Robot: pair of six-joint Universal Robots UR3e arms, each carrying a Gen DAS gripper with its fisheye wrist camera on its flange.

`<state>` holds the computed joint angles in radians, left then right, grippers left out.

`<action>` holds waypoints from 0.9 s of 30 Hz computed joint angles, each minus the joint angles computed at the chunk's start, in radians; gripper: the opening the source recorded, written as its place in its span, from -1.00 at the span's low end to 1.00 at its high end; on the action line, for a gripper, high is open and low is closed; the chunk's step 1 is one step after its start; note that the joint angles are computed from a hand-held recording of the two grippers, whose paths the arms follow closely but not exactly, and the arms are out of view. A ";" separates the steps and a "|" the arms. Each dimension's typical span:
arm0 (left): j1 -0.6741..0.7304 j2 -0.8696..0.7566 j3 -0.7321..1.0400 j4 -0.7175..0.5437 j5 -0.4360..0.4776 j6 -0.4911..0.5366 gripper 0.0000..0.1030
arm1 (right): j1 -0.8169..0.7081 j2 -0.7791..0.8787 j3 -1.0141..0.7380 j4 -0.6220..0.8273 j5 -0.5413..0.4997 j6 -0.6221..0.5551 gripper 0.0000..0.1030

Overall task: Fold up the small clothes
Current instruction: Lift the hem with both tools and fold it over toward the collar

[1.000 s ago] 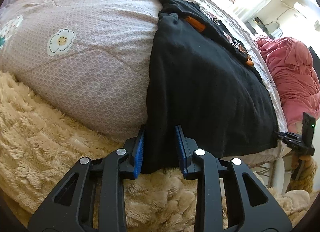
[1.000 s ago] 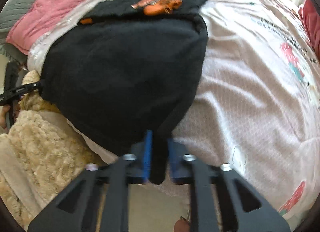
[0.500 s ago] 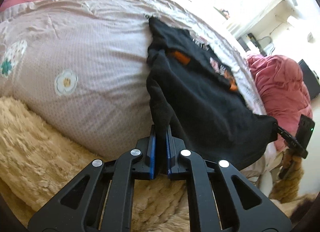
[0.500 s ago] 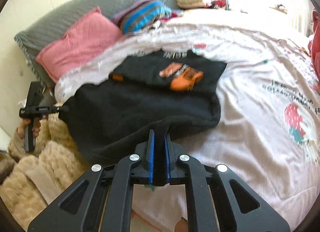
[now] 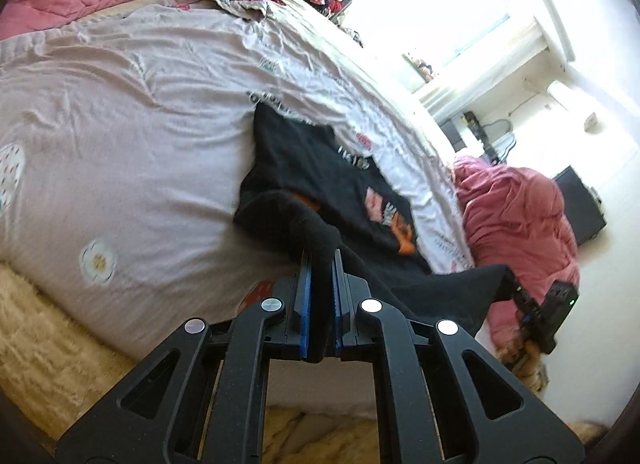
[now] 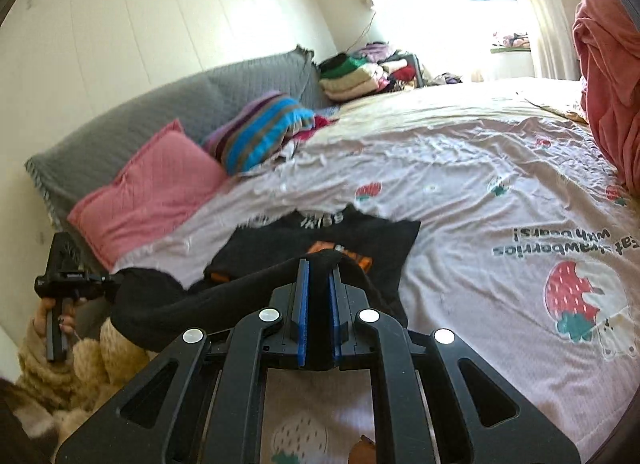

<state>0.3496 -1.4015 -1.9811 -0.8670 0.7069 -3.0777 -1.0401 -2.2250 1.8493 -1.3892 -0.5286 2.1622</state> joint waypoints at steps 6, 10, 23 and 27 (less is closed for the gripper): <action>-0.005 -0.072 0.103 0.044 -0.039 -0.073 -0.95 | 0.099 0.125 0.052 -0.418 -0.009 0.291 -0.85; -0.020 -0.128 0.162 0.099 -0.040 -0.138 -0.95 | 0.143 0.201 0.052 -0.607 -0.025 0.423 -0.85; -0.122 -0.329 0.411 0.201 0.088 -0.304 -0.95 | 0.297 0.440 -0.018 -1.026 -0.162 0.714 -0.85; -0.160 -0.397 0.526 0.181 0.152 -0.318 -0.95 | 0.326 0.502 -0.049 -1.095 -0.194 0.772 -0.85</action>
